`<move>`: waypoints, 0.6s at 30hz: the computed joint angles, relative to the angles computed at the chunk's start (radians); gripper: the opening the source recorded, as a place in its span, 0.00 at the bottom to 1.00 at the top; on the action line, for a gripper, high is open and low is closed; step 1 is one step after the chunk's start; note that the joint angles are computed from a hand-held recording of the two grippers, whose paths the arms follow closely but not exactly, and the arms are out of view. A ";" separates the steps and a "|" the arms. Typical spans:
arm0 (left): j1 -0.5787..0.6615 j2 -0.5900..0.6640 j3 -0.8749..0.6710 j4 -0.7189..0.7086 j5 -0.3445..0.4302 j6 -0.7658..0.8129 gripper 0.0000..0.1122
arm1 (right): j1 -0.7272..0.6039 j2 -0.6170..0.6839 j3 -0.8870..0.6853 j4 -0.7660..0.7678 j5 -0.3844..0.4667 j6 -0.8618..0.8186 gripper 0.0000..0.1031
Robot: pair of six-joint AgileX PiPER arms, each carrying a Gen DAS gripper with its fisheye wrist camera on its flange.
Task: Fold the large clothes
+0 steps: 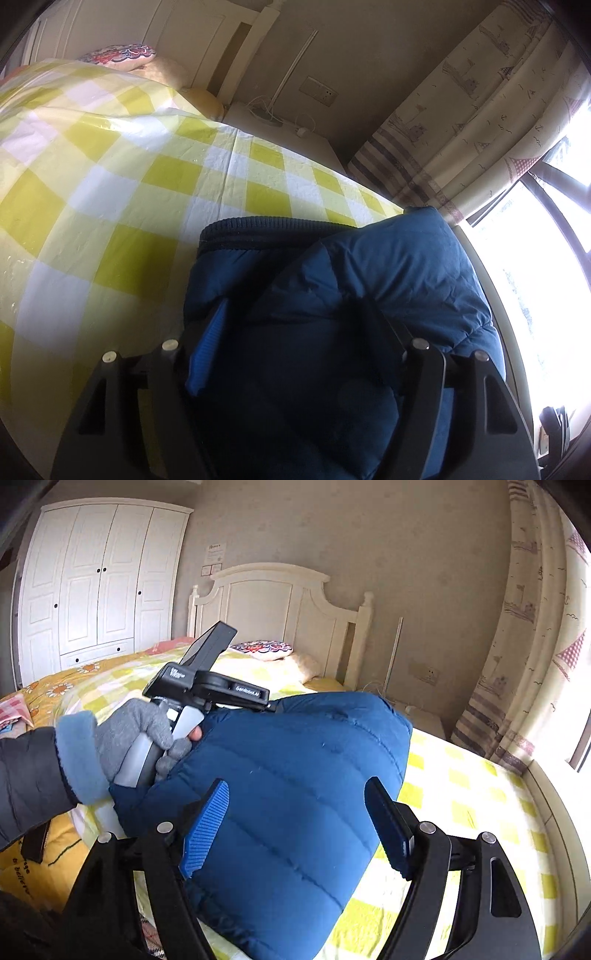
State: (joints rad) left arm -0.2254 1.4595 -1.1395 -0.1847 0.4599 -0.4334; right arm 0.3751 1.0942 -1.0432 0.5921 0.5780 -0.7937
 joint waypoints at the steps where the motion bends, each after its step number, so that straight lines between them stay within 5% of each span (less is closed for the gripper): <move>1: -0.003 -0.002 0.001 0.017 0.001 -0.019 0.64 | -0.034 0.067 -0.059 0.064 0.023 -0.060 0.70; 6: -0.030 -0.016 0.007 0.149 0.013 -0.150 0.68 | -0.061 0.402 -0.359 0.018 0.124 -0.017 0.64; 11: -0.036 -0.027 0.018 0.206 0.016 -0.222 0.68 | -0.167 0.641 -0.630 0.125 0.482 -0.014 0.64; 16: -0.061 -0.024 0.006 0.303 0.036 -0.308 0.69 | -0.119 0.767 -0.978 -0.002 0.480 0.175 0.64; 18: -0.070 -0.024 0.002 0.339 0.045 -0.340 0.70 | -0.076 0.888 -1.162 -0.080 0.541 0.252 0.64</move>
